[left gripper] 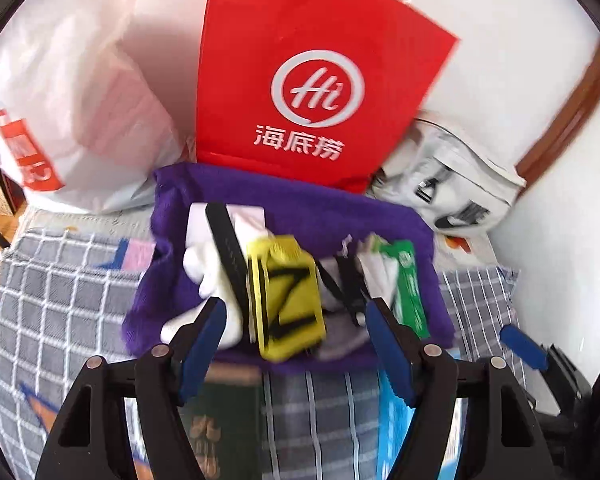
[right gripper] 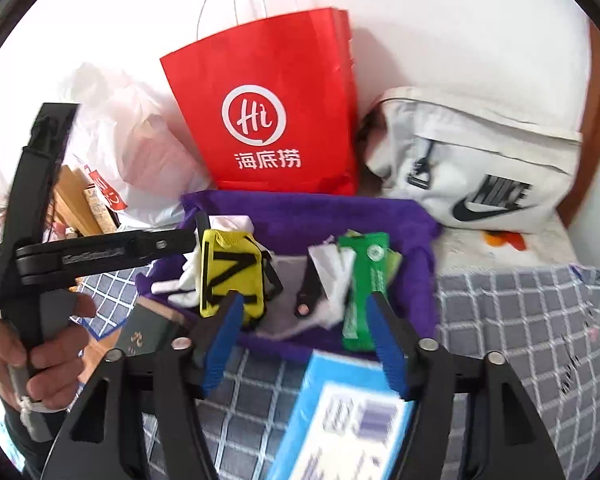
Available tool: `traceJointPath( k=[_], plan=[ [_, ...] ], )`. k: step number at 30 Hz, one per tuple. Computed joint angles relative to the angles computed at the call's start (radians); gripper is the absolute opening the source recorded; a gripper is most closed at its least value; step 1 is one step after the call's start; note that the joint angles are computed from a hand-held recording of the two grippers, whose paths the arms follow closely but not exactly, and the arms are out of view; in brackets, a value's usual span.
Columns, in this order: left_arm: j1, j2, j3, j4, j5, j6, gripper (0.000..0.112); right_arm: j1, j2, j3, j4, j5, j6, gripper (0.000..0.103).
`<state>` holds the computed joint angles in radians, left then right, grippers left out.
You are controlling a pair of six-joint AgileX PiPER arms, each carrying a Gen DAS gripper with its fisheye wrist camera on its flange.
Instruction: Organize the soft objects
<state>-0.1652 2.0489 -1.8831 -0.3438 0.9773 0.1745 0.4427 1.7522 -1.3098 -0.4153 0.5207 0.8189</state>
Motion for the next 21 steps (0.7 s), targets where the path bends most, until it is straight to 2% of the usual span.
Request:
traceJointPath(
  k=[3,5,8,11,13,15,21],
  plan=[
    [0.003,-0.157,0.199,0.018,-0.069,0.03,0.08,0.054,-0.085,0.078,-0.091,0.032,0.119,0.075],
    [0.008,-0.248,0.301,0.029,-0.097,0.025,0.081,0.116,-0.142,0.126,-0.203,0.081,0.24,0.077],
    [0.019,-0.409,0.473,0.018,-0.145,0.047,0.089,0.239,-0.229,0.203,-0.383,0.184,0.454,0.089],
    [0.011,-0.534,0.606,0.052,-0.19,0.041,0.093,0.327,-0.323,0.277,-0.407,0.232,0.544,0.091],
    [0.001,-0.609,0.683,0.079,-0.192,0.034,0.094,0.389,-0.375,0.321,-0.425,0.269,0.613,0.091],
    [-0.006,-0.679,0.754,0.097,-0.185,0.012,0.094,0.471,-0.412,0.351,-0.446,0.343,0.682,0.097],
    [-0.031,-0.91,0.925,0.138,-0.159,-0.039,0.094,0.725,-0.472,0.395,-0.489,0.565,0.84,0.1]
  ],
)
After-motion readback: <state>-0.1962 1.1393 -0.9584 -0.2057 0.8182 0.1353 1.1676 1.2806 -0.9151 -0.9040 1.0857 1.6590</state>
